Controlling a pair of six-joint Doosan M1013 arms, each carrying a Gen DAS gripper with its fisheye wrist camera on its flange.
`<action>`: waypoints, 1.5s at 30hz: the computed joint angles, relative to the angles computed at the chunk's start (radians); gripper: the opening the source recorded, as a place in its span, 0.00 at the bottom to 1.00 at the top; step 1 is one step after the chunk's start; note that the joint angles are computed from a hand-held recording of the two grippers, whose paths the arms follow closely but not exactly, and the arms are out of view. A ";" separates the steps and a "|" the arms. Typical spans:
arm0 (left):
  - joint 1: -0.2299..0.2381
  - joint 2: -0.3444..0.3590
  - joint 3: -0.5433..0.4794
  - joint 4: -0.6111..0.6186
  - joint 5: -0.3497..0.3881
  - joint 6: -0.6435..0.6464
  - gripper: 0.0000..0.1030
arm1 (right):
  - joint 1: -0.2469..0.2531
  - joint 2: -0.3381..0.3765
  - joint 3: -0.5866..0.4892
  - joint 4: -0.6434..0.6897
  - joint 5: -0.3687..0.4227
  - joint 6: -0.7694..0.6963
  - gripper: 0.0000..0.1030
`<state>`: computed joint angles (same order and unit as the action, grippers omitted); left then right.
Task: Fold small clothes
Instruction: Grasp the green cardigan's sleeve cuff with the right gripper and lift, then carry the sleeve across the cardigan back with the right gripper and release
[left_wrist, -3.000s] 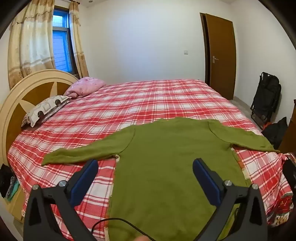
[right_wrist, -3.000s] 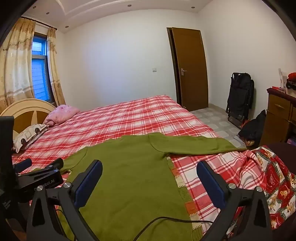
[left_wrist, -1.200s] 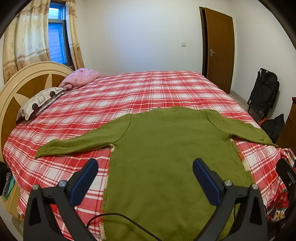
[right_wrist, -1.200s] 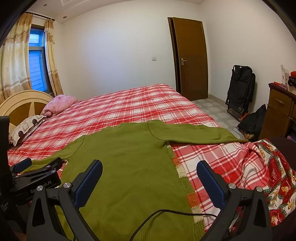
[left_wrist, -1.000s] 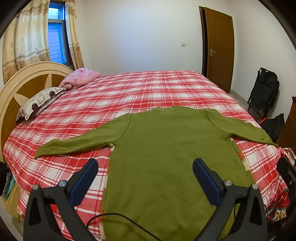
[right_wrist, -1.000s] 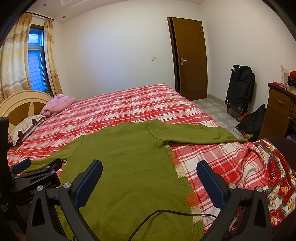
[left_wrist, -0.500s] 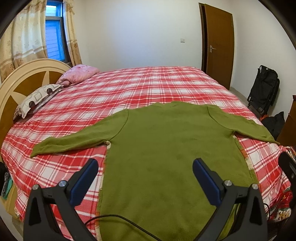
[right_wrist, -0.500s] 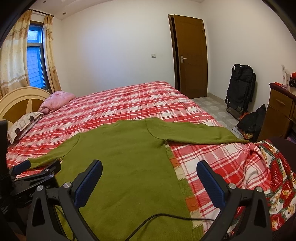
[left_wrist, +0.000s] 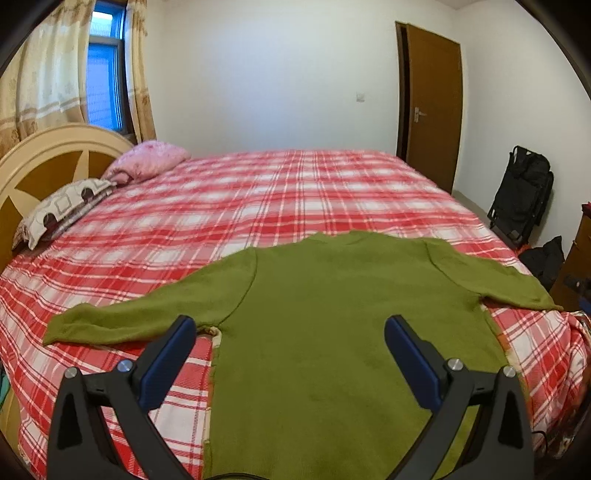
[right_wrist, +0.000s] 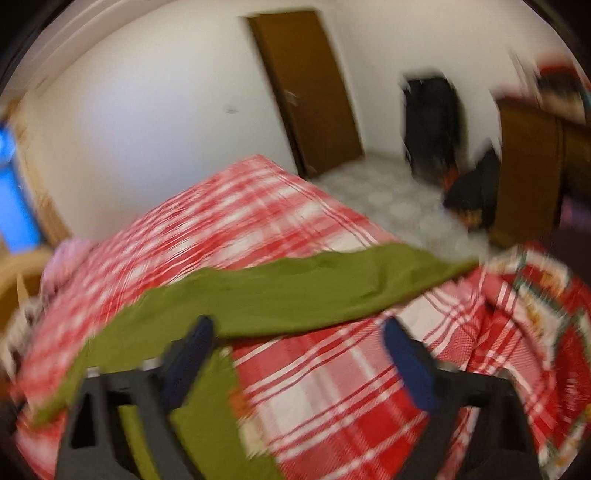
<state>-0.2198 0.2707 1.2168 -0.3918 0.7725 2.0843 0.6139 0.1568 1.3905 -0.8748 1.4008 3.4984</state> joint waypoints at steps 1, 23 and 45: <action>-0.001 0.008 -0.007 0.003 0.013 -0.003 1.00 | -0.025 -0.028 0.040 0.031 -0.016 0.067 0.52; -0.035 0.115 -0.121 0.176 0.135 -0.189 1.00 | -0.301 -0.165 0.294 0.308 -0.198 0.301 0.04; 0.067 0.128 -0.148 0.133 0.086 -0.276 1.00 | -0.080 0.435 -0.705 0.153 -0.206 -0.871 0.04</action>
<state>-0.1532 0.3992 1.0693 -0.2591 0.8584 1.8083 0.5334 0.5921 0.6856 -0.7219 1.1952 2.6271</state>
